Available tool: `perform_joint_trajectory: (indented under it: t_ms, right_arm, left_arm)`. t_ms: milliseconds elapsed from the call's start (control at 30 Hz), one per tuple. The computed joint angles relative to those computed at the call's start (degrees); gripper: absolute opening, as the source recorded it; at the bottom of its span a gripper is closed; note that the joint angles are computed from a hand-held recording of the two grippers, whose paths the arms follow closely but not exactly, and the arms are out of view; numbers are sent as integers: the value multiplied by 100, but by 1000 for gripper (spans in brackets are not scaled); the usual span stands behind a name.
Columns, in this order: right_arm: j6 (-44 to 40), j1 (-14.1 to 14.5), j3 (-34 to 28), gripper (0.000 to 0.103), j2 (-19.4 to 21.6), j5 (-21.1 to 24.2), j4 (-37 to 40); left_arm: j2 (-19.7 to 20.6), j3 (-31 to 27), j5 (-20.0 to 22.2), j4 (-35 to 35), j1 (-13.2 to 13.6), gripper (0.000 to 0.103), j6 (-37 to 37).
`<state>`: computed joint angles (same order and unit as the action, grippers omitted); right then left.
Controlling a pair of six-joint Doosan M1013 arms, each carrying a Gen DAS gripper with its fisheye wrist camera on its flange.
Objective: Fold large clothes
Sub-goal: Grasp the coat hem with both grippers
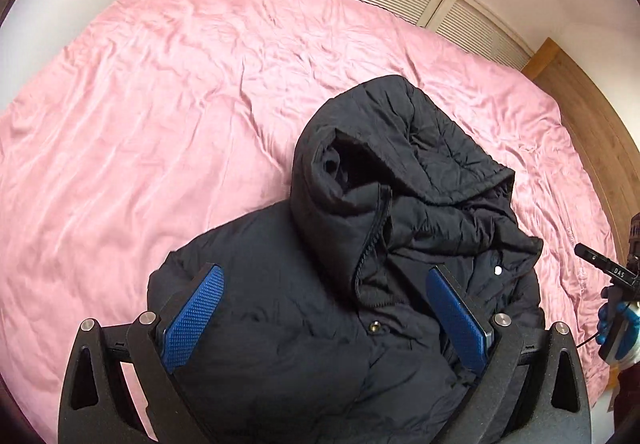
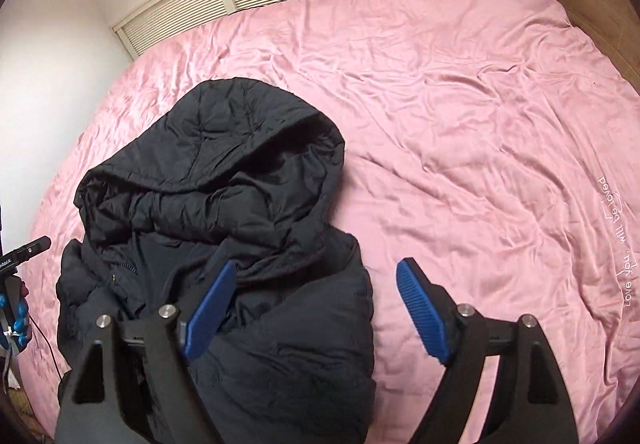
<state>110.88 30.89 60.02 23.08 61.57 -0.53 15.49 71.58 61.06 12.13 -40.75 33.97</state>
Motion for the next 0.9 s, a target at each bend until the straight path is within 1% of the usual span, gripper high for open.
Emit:
perform_joint_trajectory:
  t_ms: [167, 300, 467, 567, 667, 767, 867, 900]
  right_arm:
    - [-45, -312, -602, 89, 488, 37, 708]
    - [11, -439, -1104, 91, 897, 52, 1045]
    - [152, -551, -1626, 92, 1343, 20, 1413]
    - [282, -567, -1900, 92, 1572, 87, 1434]
    - [306, -619, -2078, 93, 1753, 37, 1724]
    - [434, -606, -2421, 93, 1993, 220, 1650]
    - [495, -580, -2696, 93, 2190, 382, 1577]
    - [537, -561, -2827, 93, 2271, 474, 1516]
  left_arm:
    - [380, -472, -222, -560, 386, 100, 167]
    - [698, -849, -343, -918, 602, 100, 279]
    - [1040, -1192, -270, -985, 717, 100, 81]
    - [1167, -1257, -271, -1107, 764, 100, 68]
    - [1266, -1243, -368, -1316, 817, 100, -1]
    - [1286, -1141, -484, -1388, 844, 99, -130]
    - [1332, -1163, -377, -1298, 839, 99, -140]
    - [1356, -1194, -299, -1243, 833, 94, -133]
